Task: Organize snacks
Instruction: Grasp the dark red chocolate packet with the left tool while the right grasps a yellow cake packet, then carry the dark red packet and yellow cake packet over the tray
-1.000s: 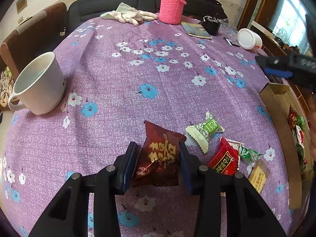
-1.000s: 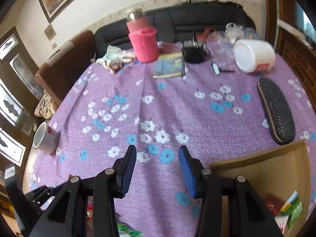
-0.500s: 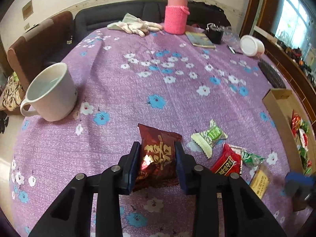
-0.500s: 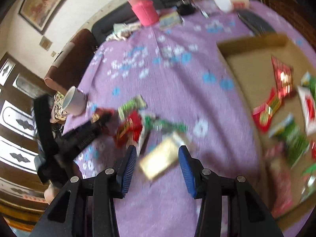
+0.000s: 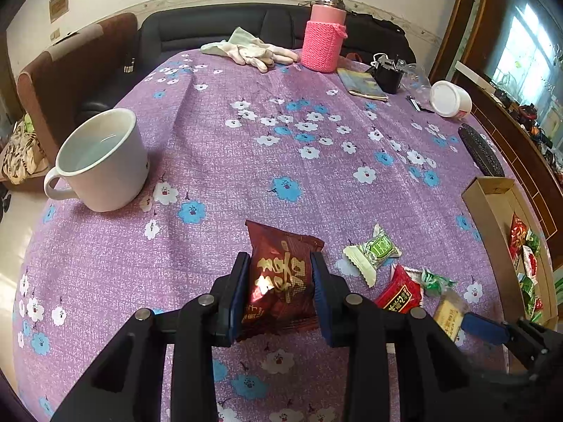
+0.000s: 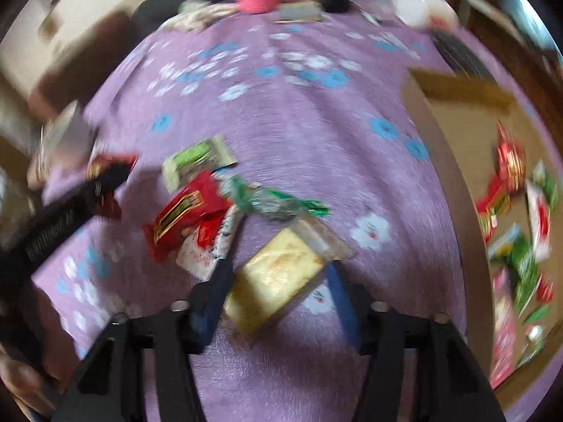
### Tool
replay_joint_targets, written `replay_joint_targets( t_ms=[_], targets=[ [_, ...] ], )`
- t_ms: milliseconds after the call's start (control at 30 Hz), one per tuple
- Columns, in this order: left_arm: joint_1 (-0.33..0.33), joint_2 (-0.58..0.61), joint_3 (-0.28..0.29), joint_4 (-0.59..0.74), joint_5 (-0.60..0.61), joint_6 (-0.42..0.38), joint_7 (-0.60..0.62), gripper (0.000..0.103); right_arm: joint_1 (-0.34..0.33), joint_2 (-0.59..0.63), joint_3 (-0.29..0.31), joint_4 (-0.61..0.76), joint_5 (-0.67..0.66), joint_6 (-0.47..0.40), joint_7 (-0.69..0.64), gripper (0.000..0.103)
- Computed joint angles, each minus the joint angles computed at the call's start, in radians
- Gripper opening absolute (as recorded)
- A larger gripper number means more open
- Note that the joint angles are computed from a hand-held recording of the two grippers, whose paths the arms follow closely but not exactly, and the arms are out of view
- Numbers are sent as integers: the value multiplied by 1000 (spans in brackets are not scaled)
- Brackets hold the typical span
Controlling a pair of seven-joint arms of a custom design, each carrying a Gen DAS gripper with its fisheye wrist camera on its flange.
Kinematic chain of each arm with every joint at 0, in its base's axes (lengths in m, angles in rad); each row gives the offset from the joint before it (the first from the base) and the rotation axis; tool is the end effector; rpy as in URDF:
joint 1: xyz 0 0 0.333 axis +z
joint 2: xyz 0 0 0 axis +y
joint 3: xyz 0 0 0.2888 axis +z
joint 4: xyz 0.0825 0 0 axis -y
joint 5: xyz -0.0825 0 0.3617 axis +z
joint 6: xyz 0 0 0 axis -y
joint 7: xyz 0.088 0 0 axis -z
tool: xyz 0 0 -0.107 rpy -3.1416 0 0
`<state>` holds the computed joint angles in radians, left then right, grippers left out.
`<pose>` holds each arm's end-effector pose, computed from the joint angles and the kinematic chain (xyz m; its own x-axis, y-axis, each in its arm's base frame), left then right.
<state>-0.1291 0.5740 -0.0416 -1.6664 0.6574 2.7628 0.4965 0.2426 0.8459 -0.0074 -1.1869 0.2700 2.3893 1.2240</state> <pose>0.6716 -0.1377 0.3160 0.3264 -0.9402 0.0969 -0.7512 -0.3203 -0.5771 0.7297 0.1791 0.3061 0.4261 -0.8981 -0.1086 -0.8505 -0.3569 -0.3863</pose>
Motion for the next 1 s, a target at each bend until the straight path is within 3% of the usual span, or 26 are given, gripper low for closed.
replay_joint_targets(
  t_ms=[67,133,200,400,467,600,667,767,867,1000],
  targets=[
    [2,-2,-1,-2,-1,3,2,33,11,-4,-10,-20,-19,26,-13,65],
    [2,-4,-2,-6,-3,8,2,33,-8,-20,7,-59,-3,70,-66,48],
    [4,-4,-4,-6,-7,11,4,33,-32,-28,19,-74,14,80,-118,41],
    [2,-6,-5,-11,-10,39,13,33,-89,-53,48,-107,89,60,-233,43],
    [-6,-7,1,-11,-1,43,5,33,-92,-64,55,-140,114,94,-257,44],
    [5,-15,-3,-32,-5,96,-3,33,-86,-129,72,-304,176,295,-342,37],
    [-13,-25,20,-45,21,127,-36,33,-96,-134,90,-324,211,333,-373,36],
    [-43,-32,52,-49,73,156,-82,33,-173,-134,171,-310,324,299,-481,36],
    [-12,-30,17,-59,59,215,-55,33,-218,-161,233,-349,454,394,-608,36],
    [-3,-21,-3,-59,39,262,-16,33,-267,-169,269,-335,606,352,-692,36]
  ],
)
